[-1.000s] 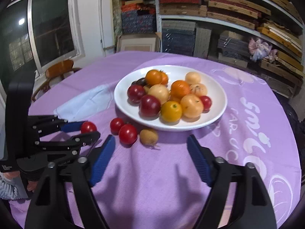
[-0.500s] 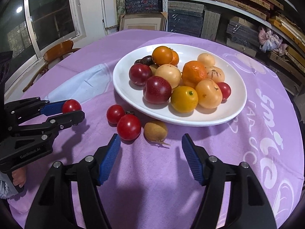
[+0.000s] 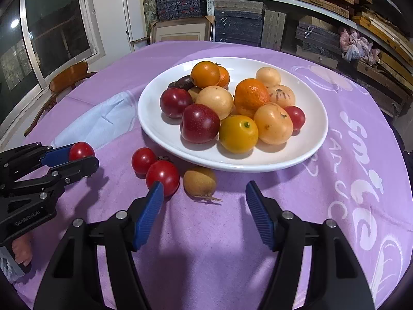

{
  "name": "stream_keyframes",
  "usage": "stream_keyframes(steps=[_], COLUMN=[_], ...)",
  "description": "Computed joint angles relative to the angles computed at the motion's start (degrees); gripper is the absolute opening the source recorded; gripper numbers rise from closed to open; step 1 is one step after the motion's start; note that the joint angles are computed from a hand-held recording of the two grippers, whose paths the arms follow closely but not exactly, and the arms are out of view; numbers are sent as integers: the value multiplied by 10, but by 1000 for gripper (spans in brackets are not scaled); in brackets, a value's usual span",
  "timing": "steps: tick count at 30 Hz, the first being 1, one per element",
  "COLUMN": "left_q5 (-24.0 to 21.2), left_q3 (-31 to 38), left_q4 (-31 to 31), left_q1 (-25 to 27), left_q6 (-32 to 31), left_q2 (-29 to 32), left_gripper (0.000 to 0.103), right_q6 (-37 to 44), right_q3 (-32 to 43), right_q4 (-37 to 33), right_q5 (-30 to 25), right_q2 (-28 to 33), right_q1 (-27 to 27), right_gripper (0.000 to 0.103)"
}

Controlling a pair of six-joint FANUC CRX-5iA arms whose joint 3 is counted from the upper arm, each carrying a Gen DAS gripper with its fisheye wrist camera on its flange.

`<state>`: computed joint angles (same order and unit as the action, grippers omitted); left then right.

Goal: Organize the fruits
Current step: 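Grasp the small brown round fruit with the right gripper while the left holds its tomato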

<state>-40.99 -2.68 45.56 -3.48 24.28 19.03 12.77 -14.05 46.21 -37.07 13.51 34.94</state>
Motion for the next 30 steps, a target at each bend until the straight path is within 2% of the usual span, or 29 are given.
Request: stream_keyframes(steps=[3,10,13,15,22,24,30], left_q5=[-3,-8,-9,-9,-14,-14,-19], left_q3=[4,7,9,9,12,12,16], left_q4=[-1,-2,-4,-6,-11,-12,-16], left_q1=[2,3,3,3,4,4,5], left_q6=[5,9,10,11,17,17,22], left_q2=[1,3,4,4,6,6,8], left_gripper=[31,31,31,31,31,31,31], right_q6=[-15,-33,-13,11,46,61,49], right_q3=[7,3,15,31,59,66,50], right_q4=[17,3,-21,-31,-62,-78,-69], right_q5=[-20,-31,-21,-23,-18,-17,-7], right_q2=[7,4,8,18,39,43,36], right_q1=[1,-4,-7,-4,-4,-4,-2], right_gripper=[65,64,56,45,43,34,29])
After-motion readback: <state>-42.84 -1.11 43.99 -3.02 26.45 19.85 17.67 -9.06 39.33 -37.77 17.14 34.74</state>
